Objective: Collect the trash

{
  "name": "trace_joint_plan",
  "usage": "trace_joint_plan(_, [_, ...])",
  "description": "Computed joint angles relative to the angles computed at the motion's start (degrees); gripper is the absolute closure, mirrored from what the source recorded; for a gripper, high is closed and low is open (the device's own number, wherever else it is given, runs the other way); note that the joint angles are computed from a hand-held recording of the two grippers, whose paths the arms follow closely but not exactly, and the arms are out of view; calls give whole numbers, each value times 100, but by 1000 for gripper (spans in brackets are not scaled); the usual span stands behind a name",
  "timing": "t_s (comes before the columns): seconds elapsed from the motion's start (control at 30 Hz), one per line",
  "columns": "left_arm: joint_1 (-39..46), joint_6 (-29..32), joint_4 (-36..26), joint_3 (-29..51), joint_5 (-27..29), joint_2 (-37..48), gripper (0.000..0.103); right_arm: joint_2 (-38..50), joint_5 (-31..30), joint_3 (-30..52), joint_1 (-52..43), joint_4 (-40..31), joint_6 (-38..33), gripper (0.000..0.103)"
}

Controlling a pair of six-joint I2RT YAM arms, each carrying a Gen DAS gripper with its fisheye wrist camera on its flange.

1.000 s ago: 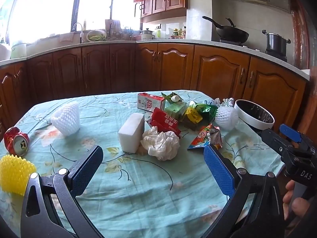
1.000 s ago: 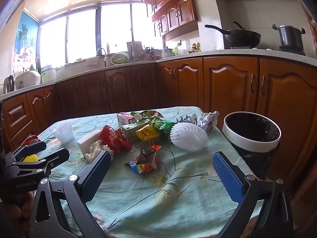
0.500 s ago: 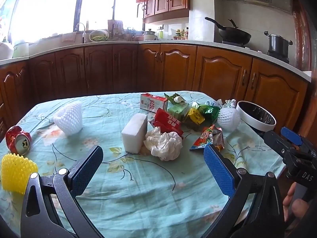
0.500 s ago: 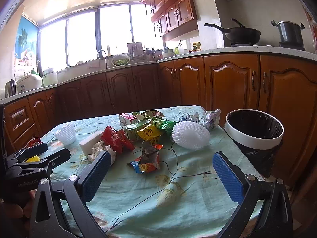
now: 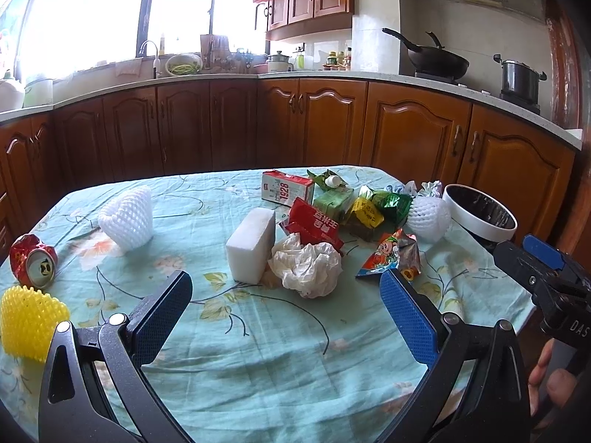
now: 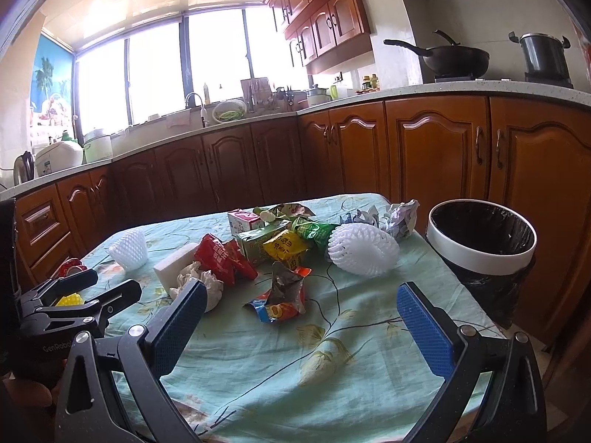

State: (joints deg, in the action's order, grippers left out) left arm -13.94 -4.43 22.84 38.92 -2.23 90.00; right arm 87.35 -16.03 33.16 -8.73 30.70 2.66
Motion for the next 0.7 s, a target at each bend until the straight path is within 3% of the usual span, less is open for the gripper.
trace_joint_plan(0.7, [-10, -20, -44, 114, 53, 171, 0, 231, -171, 159, -48, -47, 57, 0])
